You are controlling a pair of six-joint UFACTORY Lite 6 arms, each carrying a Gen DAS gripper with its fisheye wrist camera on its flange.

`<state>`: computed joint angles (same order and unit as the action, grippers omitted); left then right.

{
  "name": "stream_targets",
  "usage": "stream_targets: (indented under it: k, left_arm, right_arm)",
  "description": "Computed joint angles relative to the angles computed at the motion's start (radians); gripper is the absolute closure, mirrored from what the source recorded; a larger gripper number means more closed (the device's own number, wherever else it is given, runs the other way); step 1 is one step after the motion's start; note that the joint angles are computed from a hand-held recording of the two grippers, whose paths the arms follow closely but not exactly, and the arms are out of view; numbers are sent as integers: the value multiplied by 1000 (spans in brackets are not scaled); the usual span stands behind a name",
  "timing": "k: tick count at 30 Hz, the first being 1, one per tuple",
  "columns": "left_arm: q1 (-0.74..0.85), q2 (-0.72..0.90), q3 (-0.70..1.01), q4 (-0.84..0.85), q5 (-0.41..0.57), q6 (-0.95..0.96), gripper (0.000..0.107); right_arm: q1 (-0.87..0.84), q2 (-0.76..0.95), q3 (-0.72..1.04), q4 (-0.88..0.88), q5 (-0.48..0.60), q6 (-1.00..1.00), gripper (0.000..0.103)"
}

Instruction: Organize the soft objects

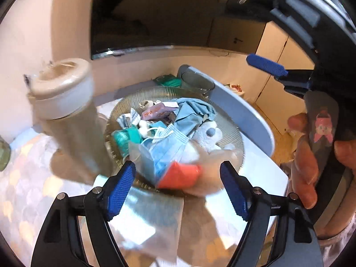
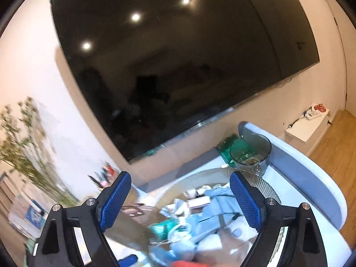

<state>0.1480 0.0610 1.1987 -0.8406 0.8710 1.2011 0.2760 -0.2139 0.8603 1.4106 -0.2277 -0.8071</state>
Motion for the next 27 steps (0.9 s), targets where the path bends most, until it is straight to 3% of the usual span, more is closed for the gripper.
stream_targets:
  k: [2,3,5,8,10,16,20,24,27]
  left_arm:
    - [68,-66,-24,16,6,16,28]
    - [116,-90,-27,28,4,23,26]
    - [230,-93,1,38,8,45,22]
    - [395,-29,84,47,32,83,22]
    - [486,70,182,62,25,86,21]
    - [721,442,564,125,91,31,21]
    - [793,659,740,161,46,-10,22]
    - [832,761,784,170,2,4,22]
    - [857,768,712,120,-58,79,22]
  right_arm:
    - [80,-98,-41,-4,-55,24,9]
    - [134,-129,-48,9,-94,21,1]
    - [297,-164,-43,82,-230,-18,0]
    - [478,-105,25,161,-341,-63,0]
    - [586,0,117,248,-401,-117,0]
    - [745,350,352,352,-433,-100,0]
    - [806,610,539,459,-443,-106,0]
    - [836,912,802,702,-479,-274,0]
    - [845,1118,991,822,-491,-350,0]
